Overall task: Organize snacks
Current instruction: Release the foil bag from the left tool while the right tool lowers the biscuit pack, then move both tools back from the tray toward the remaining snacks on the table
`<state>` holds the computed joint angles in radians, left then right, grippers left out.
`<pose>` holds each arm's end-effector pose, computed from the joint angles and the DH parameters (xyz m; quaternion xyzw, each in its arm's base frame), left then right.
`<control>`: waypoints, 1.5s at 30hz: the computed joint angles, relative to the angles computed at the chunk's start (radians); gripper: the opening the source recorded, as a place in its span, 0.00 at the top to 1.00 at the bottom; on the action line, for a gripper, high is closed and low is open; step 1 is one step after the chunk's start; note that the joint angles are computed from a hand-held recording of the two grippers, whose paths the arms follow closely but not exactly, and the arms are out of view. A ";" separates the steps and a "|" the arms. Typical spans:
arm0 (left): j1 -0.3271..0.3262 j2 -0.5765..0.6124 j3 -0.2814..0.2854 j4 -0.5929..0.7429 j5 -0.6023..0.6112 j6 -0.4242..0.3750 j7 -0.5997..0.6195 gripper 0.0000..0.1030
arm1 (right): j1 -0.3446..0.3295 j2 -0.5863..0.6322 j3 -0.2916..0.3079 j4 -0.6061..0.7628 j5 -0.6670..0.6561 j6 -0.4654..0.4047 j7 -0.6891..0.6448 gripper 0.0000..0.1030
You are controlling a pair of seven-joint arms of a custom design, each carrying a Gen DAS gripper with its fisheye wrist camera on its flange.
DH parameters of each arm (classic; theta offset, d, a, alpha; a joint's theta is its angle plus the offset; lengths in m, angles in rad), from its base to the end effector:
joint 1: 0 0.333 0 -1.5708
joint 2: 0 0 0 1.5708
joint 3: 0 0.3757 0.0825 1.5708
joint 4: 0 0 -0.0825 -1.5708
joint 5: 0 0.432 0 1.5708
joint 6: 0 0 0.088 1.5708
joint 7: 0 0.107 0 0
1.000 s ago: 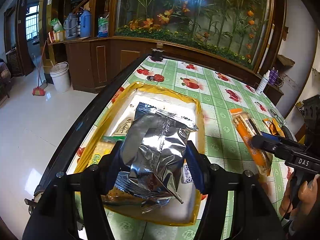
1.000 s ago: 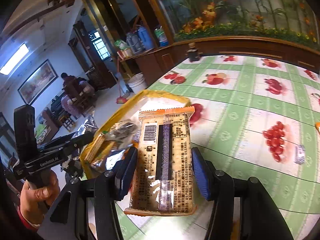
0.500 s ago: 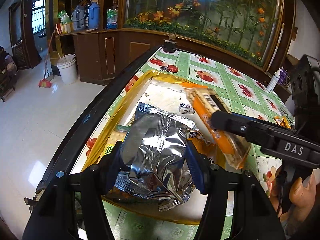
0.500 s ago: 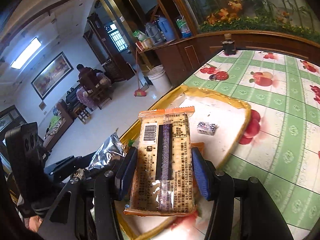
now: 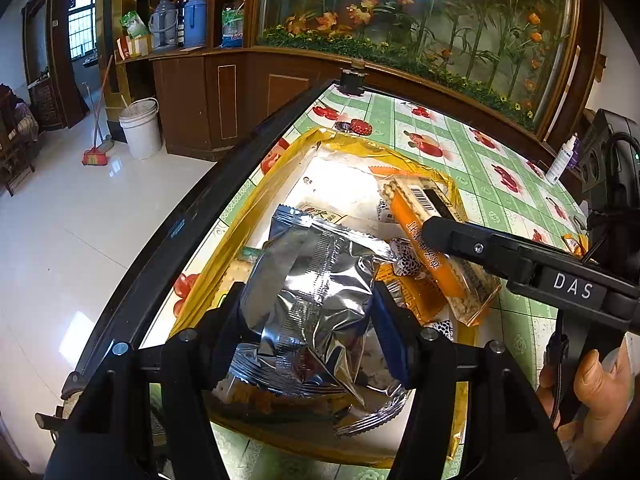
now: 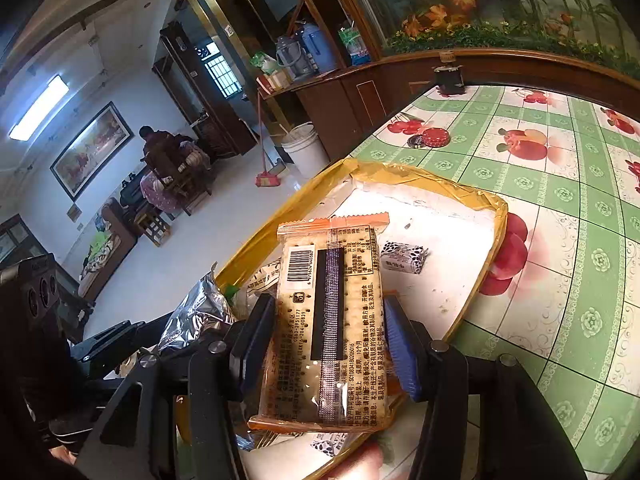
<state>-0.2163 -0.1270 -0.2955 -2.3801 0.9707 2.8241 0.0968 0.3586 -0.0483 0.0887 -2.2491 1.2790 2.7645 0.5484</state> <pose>0.4494 -0.3033 0.4438 -0.6896 0.6238 -0.2918 0.2241 0.5364 0.2128 0.4566 -0.7467 0.5098 -0.0232 0.4266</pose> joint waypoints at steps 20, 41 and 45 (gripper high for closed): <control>-0.046 -0.018 -0.023 0.045 0.013 -0.191 -0.003 0.21 | -0.009 -0.084 -0.028 -0.058 0.074 0.000 -0.033 0.34; -0.112 0.036 -0.043 0.127 0.005 -0.213 0.057 0.21 | -0.069 -0.307 -0.132 -0.270 0.127 0.055 -0.074 0.28; -0.137 0.063 -0.044 0.160 0.001 -0.225 0.088 0.21 | -0.101 -0.343 -0.157 -0.311 0.113 0.068 -0.070 0.27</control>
